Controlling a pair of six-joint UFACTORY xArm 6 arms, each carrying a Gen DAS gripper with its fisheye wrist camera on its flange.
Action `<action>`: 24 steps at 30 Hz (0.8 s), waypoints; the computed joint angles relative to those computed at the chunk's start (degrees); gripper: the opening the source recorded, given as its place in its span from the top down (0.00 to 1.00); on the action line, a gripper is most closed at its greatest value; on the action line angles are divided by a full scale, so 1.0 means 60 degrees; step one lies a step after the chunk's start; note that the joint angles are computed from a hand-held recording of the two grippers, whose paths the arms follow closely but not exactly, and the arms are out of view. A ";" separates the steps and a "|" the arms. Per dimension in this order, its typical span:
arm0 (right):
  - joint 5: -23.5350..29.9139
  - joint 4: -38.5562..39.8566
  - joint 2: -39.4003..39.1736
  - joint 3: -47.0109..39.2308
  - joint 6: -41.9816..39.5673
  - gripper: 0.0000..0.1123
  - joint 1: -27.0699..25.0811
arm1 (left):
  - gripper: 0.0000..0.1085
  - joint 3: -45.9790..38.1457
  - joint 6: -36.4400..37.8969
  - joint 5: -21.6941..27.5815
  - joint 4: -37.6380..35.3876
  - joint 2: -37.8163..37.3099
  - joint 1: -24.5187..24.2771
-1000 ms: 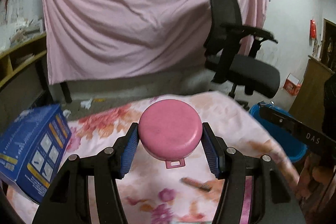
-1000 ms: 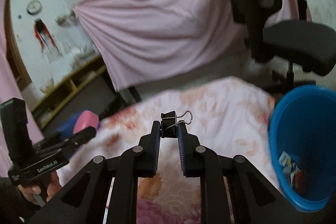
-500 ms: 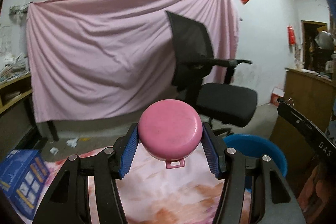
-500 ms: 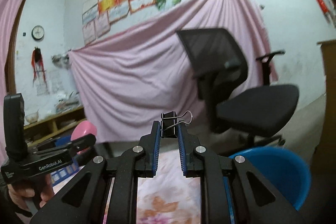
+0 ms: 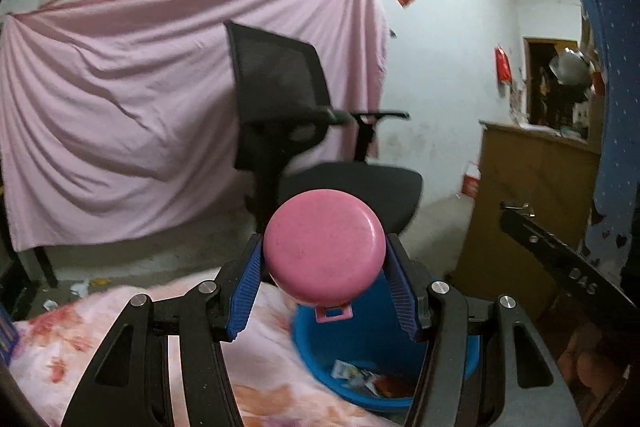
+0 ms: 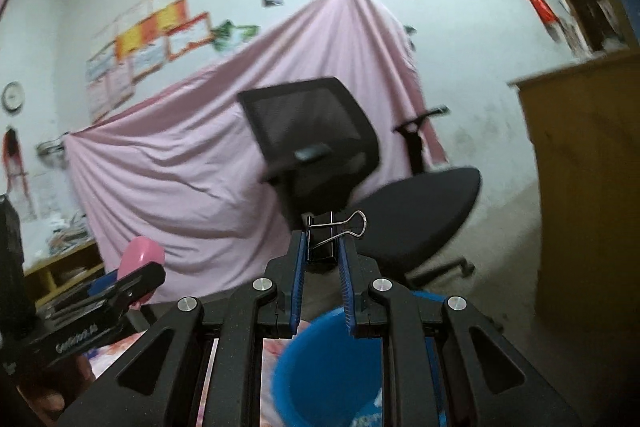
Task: Collect trash
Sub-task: 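Lift both held items and carry them over the blue bucket, then open both tools over the blue bucket to drop the container and clip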
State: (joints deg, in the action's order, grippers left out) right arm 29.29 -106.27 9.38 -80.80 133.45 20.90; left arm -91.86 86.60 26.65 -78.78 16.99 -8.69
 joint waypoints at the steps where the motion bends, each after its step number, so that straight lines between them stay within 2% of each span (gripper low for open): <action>1: -0.0188 0.0254 -0.0041 0.0107 -0.0097 0.87 -0.0137 | 0.51 -0.0062 -0.0512 0.0152 0.0565 0.0108 -0.0054; 7: -0.1256 0.1887 0.0252 0.0051 -0.1007 0.87 -0.0775 | 0.51 -0.0669 -0.3727 0.0627 0.4003 0.0825 -0.0367; 10: -0.1726 0.2277 0.0414 0.0020 -0.1289 0.87 -0.0970 | 0.51 -0.1099 -0.5120 0.0964 0.5471 0.1197 -0.0416; 17: -0.2369 0.3187 0.0641 -0.0017 -0.2040 0.87 -0.1171 | 0.51 -0.1535 -0.6237 0.1851 0.6359 0.1553 -0.0240; 24: -0.2628 0.4255 0.0872 -0.0123 -0.3046 0.85 -0.1245 | 0.48 -0.1510 -0.6462 0.2004 0.6481 0.1536 -0.0141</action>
